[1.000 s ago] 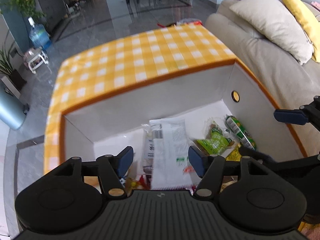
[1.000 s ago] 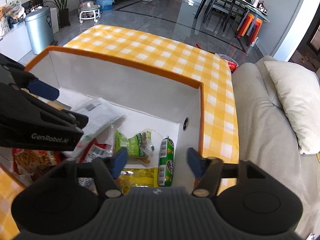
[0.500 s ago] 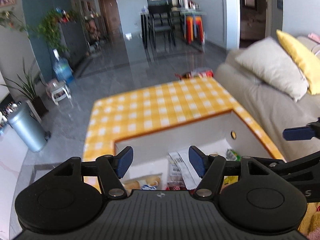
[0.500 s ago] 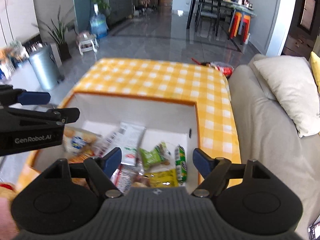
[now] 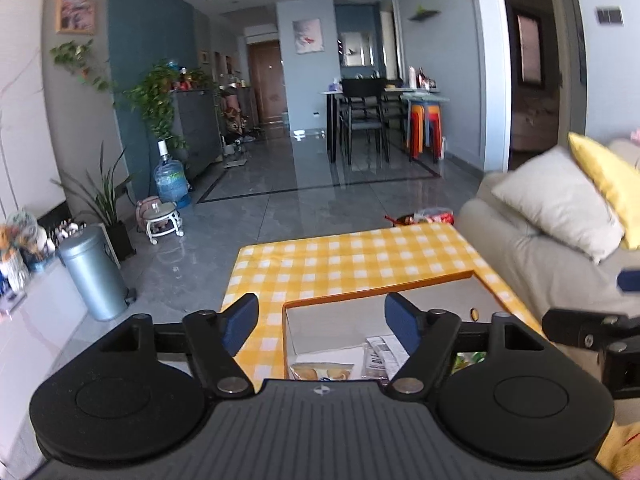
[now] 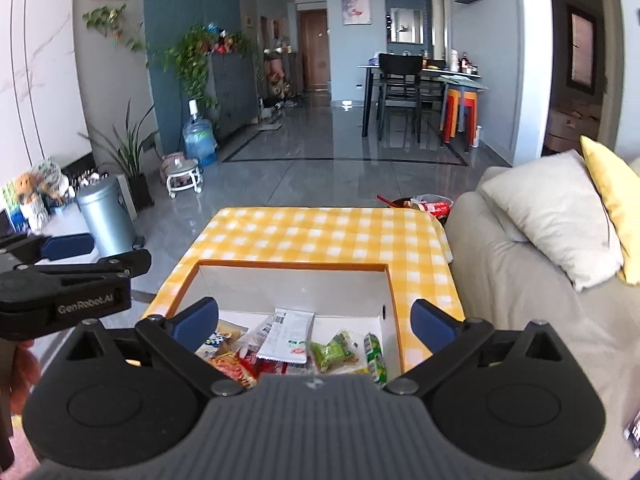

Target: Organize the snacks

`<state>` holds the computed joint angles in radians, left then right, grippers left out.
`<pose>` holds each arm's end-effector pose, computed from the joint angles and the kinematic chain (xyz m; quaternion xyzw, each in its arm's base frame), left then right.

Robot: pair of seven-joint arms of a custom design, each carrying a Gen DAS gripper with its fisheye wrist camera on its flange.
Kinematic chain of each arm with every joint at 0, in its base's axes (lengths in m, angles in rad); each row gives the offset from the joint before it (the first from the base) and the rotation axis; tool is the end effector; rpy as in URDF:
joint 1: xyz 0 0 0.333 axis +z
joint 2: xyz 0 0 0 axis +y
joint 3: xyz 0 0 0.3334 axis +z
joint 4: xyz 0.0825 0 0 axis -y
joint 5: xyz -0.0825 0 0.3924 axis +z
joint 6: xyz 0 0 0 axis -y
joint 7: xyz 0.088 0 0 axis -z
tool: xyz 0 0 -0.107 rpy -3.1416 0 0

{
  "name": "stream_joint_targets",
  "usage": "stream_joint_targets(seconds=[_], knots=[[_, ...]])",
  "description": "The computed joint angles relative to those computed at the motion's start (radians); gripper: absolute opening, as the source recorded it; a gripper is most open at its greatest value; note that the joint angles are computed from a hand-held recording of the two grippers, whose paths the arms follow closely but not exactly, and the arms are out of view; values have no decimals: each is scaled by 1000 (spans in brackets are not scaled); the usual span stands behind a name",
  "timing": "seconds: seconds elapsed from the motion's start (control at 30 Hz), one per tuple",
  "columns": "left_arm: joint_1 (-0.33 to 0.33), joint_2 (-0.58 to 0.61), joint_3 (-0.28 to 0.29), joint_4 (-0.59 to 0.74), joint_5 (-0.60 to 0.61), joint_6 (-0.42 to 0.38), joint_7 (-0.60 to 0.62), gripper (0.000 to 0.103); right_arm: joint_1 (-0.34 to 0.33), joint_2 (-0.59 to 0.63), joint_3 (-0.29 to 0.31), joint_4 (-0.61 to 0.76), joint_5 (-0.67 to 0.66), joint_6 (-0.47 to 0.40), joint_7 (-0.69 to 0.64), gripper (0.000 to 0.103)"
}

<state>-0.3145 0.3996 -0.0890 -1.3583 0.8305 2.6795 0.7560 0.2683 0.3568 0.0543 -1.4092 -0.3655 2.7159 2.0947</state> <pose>0.6800 -0.2991 0.6133 -0.5629 0.6474 -0.3500 0.3762 0.6931 0.2367 0.6289 -0.6369 0.6107 -0.2859 0.3737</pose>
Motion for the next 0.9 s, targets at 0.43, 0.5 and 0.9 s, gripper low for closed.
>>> stream_joint_targets(seconds=[0.43, 0.5, 0.9], knots=[[11, -108, -16, -196, 107, 13, -136, 89, 69, -107, -56, -219, -316, 65, 361, 99], [21, -107, -27, -207, 77, 3, -128, 89, 58, -96, -43, -219, -292, 61, 343, 99], [28, -84, -51, -199, -27, -93, -29, 89, 48, -43, -35, -198, -239, 28, 291, 99]])
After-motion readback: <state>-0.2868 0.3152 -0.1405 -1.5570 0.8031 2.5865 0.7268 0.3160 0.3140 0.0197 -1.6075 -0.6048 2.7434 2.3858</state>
